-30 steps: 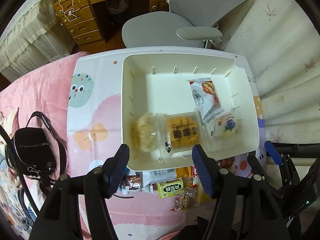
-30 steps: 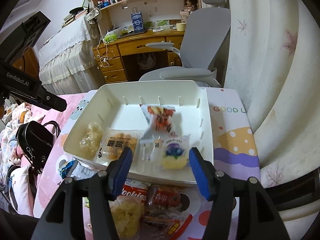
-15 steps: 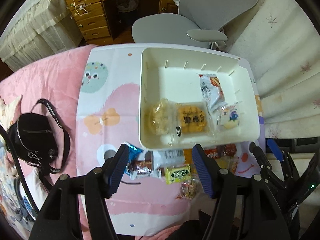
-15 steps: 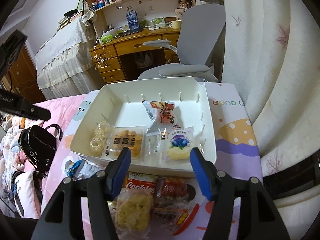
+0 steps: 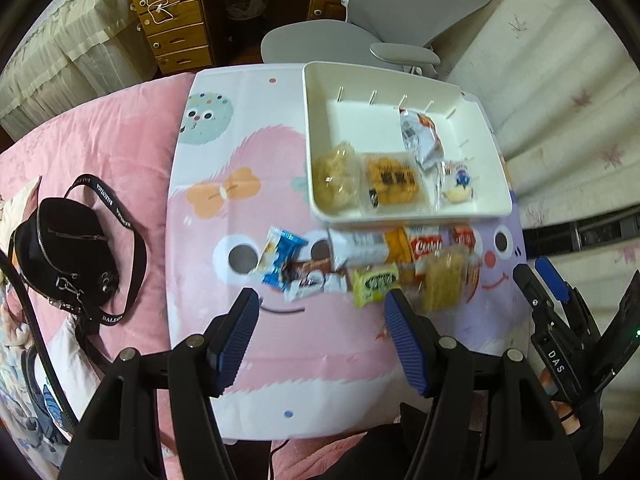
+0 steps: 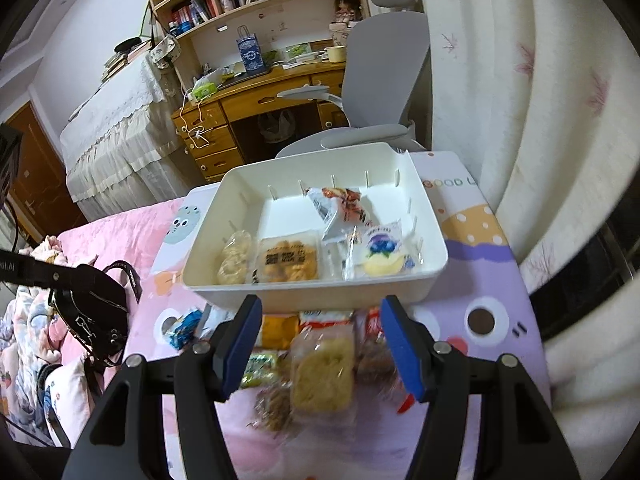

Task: Organize snacks
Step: 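Withdraw both tools from the box back over the snack pile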

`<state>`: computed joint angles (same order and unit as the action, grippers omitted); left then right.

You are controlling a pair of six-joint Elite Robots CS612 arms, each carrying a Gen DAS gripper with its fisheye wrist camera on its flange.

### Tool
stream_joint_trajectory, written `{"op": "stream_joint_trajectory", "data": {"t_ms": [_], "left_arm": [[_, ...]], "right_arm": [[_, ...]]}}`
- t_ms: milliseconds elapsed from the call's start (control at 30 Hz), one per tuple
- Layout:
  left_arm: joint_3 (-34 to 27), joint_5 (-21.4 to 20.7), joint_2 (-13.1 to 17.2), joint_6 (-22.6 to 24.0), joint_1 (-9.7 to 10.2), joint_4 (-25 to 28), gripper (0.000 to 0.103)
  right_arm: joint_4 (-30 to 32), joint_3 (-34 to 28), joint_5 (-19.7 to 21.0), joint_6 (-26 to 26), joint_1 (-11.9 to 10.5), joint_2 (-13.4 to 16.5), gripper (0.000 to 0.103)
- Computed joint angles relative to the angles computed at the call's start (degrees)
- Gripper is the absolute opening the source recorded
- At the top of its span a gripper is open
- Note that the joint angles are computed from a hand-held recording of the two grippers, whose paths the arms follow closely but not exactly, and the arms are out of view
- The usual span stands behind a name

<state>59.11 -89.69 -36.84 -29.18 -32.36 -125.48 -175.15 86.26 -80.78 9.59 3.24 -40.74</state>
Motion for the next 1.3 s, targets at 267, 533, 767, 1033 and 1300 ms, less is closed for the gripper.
{"op": "stream_joint_trajectory", "data": {"t_ms": [267, 533, 767, 1033, 1300], "left_arm": [[8.7, -1.5, -4.7, 3.2, -0.04, -4.8, 0.064], [14.2, -3.9, -6.9, 6.8, -0.36, -10.2, 0.064], [16.0, -5.4, -6.7, 8.4, -1.13, -14.5, 0.069], [13.5, -7.0, -4.0, 7.3, -2.09, -14.1, 0.074], [6.9, -7.3, 0.2, 4.4, -2.92, -5.8, 0.074]], "right_arm": [[-3.5, 6.0, -2.1, 6.1, 1.7, -2.8, 0.062], [-4.9, 10.6, -2.0, 12.9, 2.3, -4.8, 0.062], [-3.2, 12.0, 0.3, 15.9, 1.6, -5.6, 0.062], [1.3, 10.1, 7.5, 14.5, -1.0, -4.2, 0.062], [10.0, 5.1, 15.3, 10.6, -3.4, -1.3, 0.063]]}}
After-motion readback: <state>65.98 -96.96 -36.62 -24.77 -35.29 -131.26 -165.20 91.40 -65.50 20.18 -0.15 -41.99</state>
